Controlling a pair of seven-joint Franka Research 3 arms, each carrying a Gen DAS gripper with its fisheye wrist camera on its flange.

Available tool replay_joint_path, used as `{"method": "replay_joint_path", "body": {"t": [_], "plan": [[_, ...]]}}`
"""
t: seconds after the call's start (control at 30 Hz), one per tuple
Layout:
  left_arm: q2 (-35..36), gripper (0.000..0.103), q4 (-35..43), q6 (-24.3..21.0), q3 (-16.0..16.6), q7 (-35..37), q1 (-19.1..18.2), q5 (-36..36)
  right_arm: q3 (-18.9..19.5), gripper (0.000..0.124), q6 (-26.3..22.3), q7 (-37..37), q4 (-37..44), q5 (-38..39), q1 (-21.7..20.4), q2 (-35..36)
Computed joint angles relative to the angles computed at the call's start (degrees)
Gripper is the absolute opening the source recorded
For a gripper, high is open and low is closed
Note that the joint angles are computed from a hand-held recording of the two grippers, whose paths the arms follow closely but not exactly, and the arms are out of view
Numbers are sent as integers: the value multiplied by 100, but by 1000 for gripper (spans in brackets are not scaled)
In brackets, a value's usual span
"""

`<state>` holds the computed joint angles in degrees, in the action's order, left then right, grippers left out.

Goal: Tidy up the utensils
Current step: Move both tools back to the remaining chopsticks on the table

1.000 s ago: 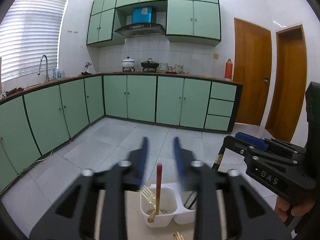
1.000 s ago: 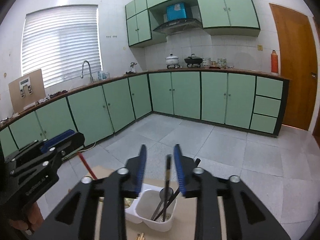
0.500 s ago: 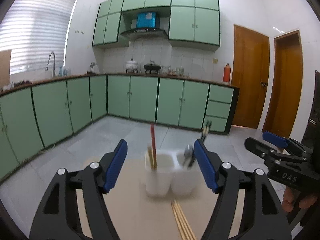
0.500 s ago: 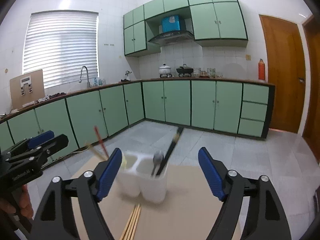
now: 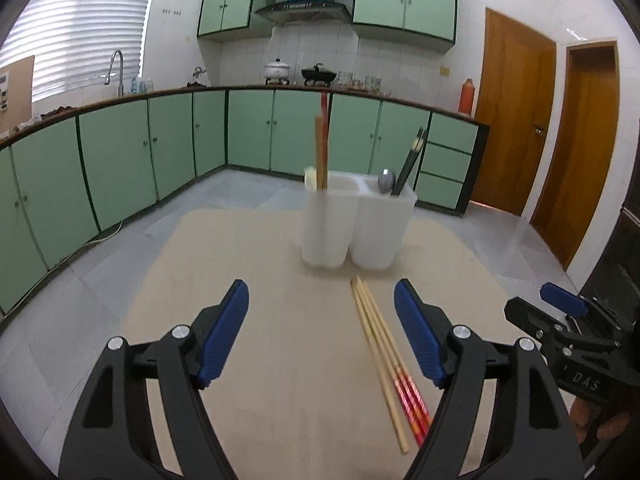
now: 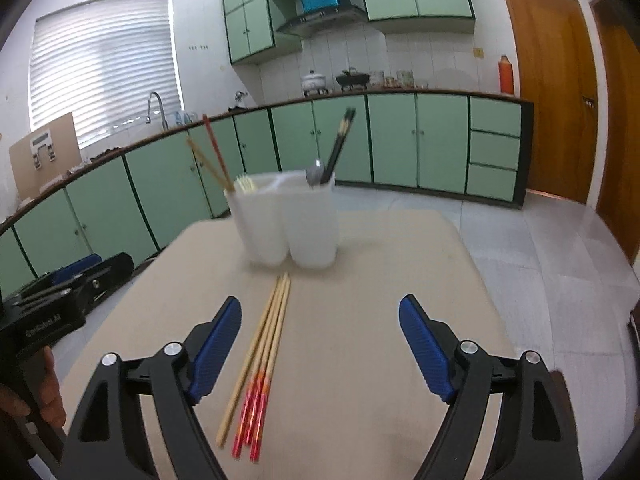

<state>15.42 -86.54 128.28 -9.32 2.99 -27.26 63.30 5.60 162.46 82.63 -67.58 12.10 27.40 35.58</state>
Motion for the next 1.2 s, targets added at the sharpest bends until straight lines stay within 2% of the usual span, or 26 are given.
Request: {"method": "replay_joint_path", "body": {"t": [0.2, 0.47, 0.7, 0.83, 1.2], "plan": [[-19, 73, -263, -106, -103, 76, -86, -186, 99, 73, 174, -108, -1038, 124, -56, -507], [-42, 73, -529, -166, -195, 41, -151, -412, 181, 51, 175, -431, -2009, 94, -28, -955], [0, 73, -624, -226, -222, 72, -172, -560, 325, 38, 70, -639, -2115, 239, -28, -963], [14, 73, -656, -214, -214, 70, -152, -691, 277, 28, -92, -631, -2054, 197, 51, -890], [117, 73, -594, -132, -185, 197, -143, -844, 110, 17, -19, -395, -2037, -77, 230, -806]]}}
